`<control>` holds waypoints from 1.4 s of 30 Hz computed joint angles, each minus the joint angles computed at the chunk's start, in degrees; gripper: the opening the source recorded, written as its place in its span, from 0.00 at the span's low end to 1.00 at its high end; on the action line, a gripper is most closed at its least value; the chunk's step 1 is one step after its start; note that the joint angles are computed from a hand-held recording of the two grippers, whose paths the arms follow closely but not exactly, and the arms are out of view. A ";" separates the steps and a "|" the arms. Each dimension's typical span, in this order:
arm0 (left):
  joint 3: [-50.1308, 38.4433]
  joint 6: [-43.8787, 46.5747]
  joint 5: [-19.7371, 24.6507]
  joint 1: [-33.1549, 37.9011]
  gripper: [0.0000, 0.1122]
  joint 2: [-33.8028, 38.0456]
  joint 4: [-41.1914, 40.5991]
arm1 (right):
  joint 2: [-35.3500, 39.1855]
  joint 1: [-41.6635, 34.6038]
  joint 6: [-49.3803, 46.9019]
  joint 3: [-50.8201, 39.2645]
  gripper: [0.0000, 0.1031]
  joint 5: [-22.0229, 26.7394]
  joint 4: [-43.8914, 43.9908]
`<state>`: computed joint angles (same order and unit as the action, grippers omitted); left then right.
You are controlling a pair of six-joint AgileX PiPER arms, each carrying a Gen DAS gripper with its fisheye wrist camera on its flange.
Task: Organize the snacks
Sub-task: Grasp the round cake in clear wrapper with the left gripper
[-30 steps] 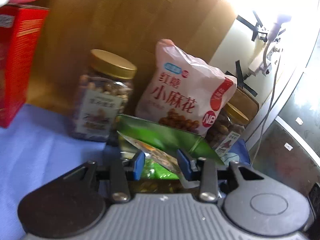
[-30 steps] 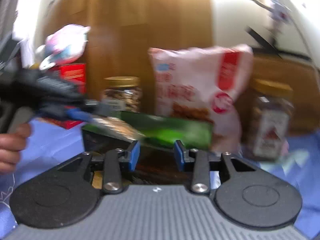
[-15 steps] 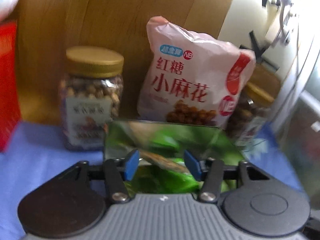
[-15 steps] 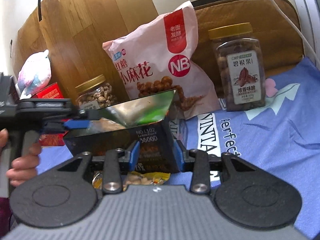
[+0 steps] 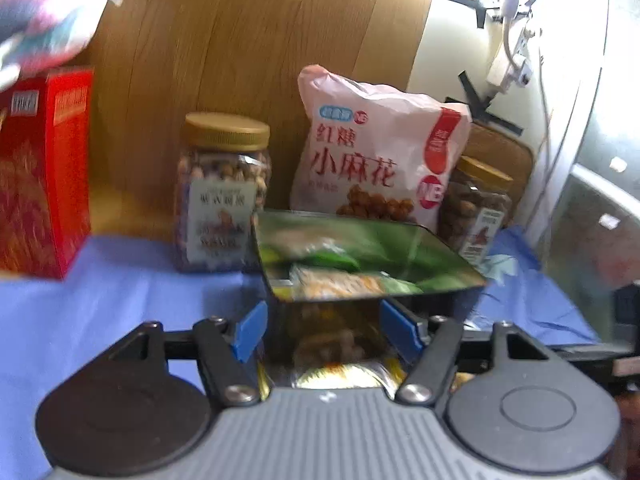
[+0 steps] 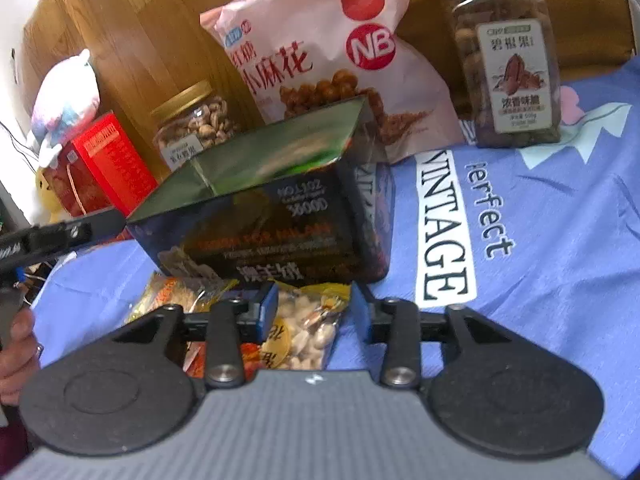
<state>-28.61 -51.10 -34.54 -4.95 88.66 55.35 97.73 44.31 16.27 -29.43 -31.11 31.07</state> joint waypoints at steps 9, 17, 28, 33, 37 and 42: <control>-4.93 -15.86 4.65 2.34 0.56 9.70 8.67 | 2.22 2.27 -6.62 -5.72 0.54 5.67 5.92; 1.88 -22.28 0.23 3.21 0.39 1.97 20.11 | -1.88 10.32 -13.36 -2.20 0.53 4.40 13.95; 9.74 -24.27 -14.40 22.39 0.41 -3.76 33.75 | -11.62 31.66 -42.35 2.92 0.62 -10.49 46.81; 8.25 -25.40 -16.35 23.21 0.43 -1.99 36.00 | -6.36 32.36 -51.09 -3.53 0.65 -5.01 43.72; 8.68 -23.98 -14.12 19.95 0.43 -0.71 34.89 | 2.14 32.27 -68.18 -11.55 0.63 -4.77 54.67; 6.29 -25.23 -14.05 18.36 0.44 3.71 35.10 | 4.90 29.25 -72.26 -14.40 0.59 -2.24 51.37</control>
<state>-22.31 -76.32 -48.59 13.41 92.37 90.44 102.63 73.56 -55.99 -43.83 -33.35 82.44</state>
